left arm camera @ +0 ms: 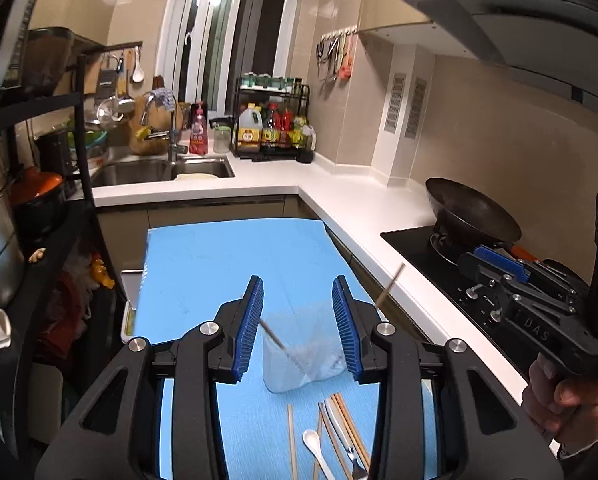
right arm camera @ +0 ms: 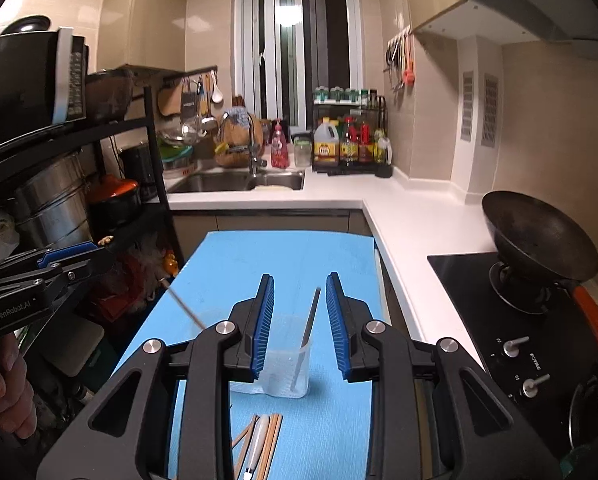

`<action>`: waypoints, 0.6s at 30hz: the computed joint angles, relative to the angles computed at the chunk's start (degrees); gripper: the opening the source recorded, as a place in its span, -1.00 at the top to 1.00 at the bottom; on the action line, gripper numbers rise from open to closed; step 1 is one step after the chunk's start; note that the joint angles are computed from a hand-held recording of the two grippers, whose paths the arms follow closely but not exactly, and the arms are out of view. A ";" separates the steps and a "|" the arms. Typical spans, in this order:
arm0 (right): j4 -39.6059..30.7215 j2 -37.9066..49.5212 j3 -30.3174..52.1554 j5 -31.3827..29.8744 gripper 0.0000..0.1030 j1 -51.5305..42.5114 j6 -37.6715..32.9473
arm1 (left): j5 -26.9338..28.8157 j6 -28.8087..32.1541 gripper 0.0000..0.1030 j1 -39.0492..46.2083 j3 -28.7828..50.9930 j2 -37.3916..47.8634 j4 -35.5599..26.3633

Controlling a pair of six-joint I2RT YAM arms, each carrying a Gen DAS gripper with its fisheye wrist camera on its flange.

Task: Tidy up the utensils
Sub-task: 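Open the right tool over the container while the left tool releases its chopstick, then grasp another chopstick with the left tool while the right tool grasps one too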

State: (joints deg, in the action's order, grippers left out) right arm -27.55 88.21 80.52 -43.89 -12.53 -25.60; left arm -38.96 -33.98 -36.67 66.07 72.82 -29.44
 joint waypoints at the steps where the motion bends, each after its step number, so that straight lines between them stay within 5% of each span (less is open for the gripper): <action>1: 0.75 -2.57 -3.56 -1.89 0.45 -1.88 -0.86 | -2.19 -1.83 0.48 -2.81 -2.07 -1.15 0.03; 2: 0.75 -4.27 -5.99 -3.36 0.49 -3.37 -1.54 | -3.73 -3.31 0.53 -4.95 -3.65 -1.80 0.10; 5: -0.57 -8.80 -13.94 -9.35 1.00 -8.50 -6.16 | -9.35 -11.86 0.77 -13.43 -10.73 -3.29 0.58; 11: -5.81 -11.66 -30.88 -15.23 0.99 -19.20 -21.67 | -14.26 -35.65 0.88 -26.12 -20.89 2.35 -1.59; 15: -2.37 -4.92 -39.18 -9.74 0.92 -20.65 -27.67 | -13.30 -54.00 0.88 -32.61 -25.90 10.55 -1.29; 18: 3.82 -0.79 -43.83 -5.79 0.92 -19.96 -29.35 | -7.80 -58.46 0.88 -33.11 -29.10 14.02 3.94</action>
State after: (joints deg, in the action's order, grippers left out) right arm -23.73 87.42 36.69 -49.68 -32.49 -54.95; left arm -46.76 -92.45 -69.78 36.98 86.84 -25.50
